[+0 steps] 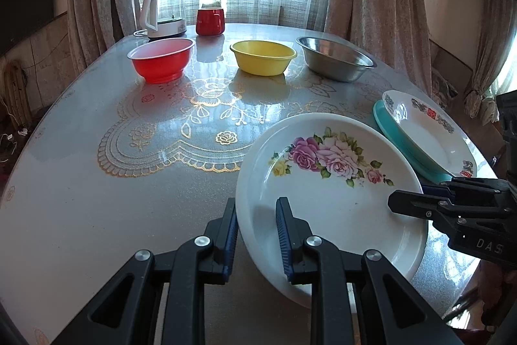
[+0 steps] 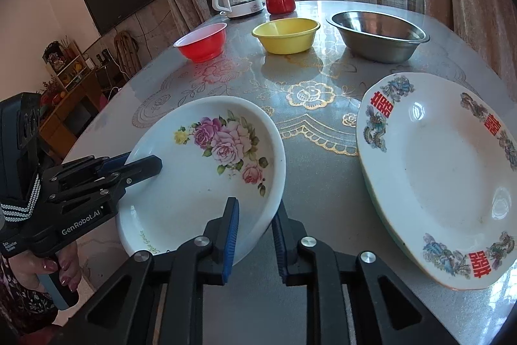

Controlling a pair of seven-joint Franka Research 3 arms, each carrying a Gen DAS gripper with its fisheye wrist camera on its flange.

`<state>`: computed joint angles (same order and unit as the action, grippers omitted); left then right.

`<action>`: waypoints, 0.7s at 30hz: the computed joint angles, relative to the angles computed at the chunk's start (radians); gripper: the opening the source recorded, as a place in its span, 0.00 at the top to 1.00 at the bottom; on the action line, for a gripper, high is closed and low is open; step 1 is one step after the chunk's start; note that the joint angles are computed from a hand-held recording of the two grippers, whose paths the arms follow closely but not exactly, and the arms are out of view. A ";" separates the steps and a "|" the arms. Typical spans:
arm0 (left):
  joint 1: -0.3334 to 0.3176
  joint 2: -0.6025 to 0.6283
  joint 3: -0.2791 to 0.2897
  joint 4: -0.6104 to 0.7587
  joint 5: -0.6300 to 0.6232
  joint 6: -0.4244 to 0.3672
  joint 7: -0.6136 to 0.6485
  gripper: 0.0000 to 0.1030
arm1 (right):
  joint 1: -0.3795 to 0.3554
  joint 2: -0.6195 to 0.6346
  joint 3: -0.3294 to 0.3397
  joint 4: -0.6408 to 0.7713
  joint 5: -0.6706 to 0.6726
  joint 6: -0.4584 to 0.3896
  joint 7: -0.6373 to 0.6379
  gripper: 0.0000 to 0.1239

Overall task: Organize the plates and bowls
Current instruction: 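Carry the pink-rose plate with the right tool onto the red-print plate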

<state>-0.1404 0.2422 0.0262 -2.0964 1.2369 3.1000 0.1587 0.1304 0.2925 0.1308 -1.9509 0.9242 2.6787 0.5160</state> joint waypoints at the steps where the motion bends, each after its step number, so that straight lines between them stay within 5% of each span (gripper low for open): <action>1: -0.007 -0.002 0.004 0.003 0.014 -0.010 -0.011 0.77 | 0.001 -0.003 0.001 -0.002 0.001 0.003 -0.003 0.84; 9: 0.009 0.000 -0.009 -0.001 -0.026 -0.011 0.001 0.77 | 0.004 -0.005 0.006 -0.007 0.014 0.015 -0.022 0.84; 15: -0.010 -0.011 -0.004 0.051 0.106 -0.026 -0.093 0.78 | -0.010 -0.037 0.010 -0.018 0.092 0.028 -0.081 0.84; 21: 0.007 0.033 -0.042 0.119 0.009 0.002 0.010 0.78 | -0.020 -0.059 -0.010 -0.012 0.159 0.037 -0.110 0.84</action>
<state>-0.1331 0.2753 -0.0157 -1.9777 1.2456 3.1018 0.1692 0.1102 0.2332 0.1203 -1.9633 1.0834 2.7158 0.4064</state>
